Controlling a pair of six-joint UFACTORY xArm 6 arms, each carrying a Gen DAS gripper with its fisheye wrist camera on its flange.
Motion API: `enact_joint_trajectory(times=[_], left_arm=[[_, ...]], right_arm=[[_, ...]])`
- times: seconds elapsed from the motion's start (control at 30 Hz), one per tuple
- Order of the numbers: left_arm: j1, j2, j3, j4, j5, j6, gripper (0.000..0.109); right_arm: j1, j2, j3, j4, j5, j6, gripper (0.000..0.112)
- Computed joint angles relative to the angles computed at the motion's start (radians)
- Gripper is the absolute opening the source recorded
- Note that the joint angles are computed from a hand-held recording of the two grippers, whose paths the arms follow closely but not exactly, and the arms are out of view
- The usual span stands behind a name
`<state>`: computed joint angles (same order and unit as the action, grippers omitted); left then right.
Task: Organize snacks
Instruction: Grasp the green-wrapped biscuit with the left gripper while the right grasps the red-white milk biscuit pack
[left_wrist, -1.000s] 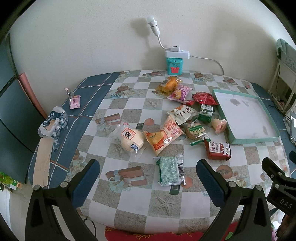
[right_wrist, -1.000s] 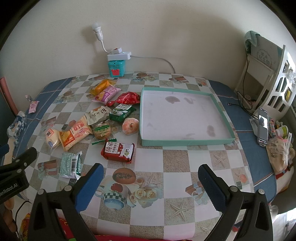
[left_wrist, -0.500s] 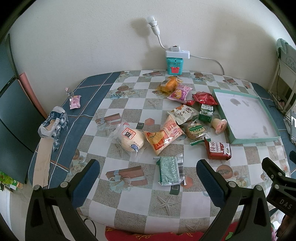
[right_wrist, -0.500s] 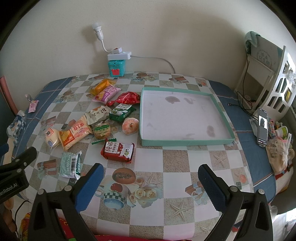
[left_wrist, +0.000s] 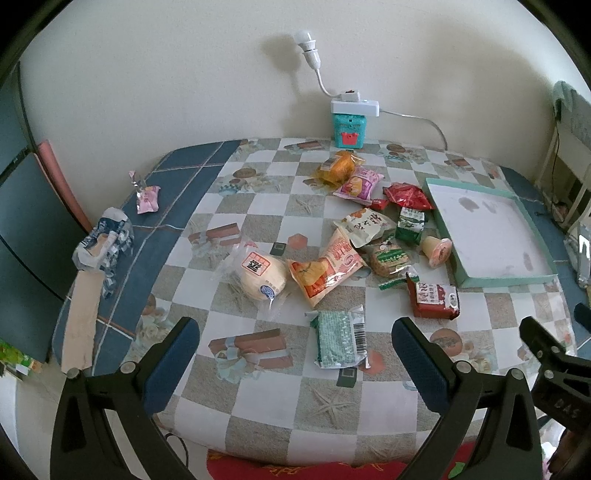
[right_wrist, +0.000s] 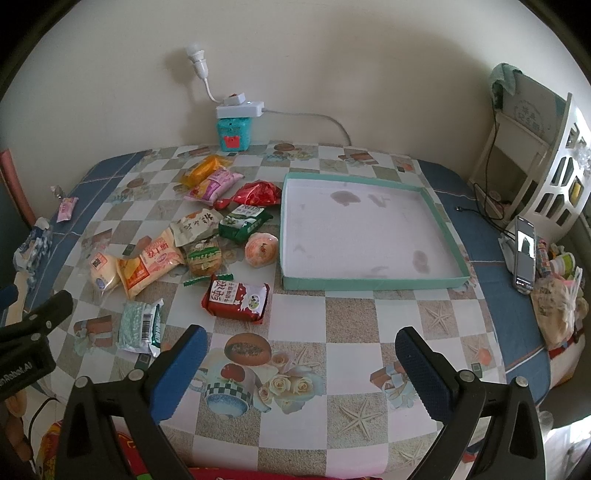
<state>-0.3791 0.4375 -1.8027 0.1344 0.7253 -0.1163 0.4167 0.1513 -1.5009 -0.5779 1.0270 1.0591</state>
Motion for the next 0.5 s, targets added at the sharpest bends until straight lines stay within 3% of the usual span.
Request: enact_joint_trajectory(times=[0.1, 0.27, 0.37, 0.5], left_arm=[[0.017, 0.025, -0.04, -0.092, 0.026, 0.042, 0.103], [0.044, 0.108, -0.178, -0.087, 0.101, -0.023, 0.103], [0.057, 0.177, -0.294, -0.153, 0.191, -0.015, 0.103], [0.047, 0.322, -0.524, -0.15, 0.38, -0.031, 0.103]], right_arm=[[-0.017, 0.011, -0.009, 0.049, -0.016, -0.043, 0.103], [-0.063, 0.053, -0.065, 0.109, -0.055, -0.074, 0.103], [-0.095, 0.112, -0.13, 0.206, -0.078, -0.118, 0.103], [-0.114, 0.239, -0.272, 0.306, -0.005, -0.182, 0.103]])
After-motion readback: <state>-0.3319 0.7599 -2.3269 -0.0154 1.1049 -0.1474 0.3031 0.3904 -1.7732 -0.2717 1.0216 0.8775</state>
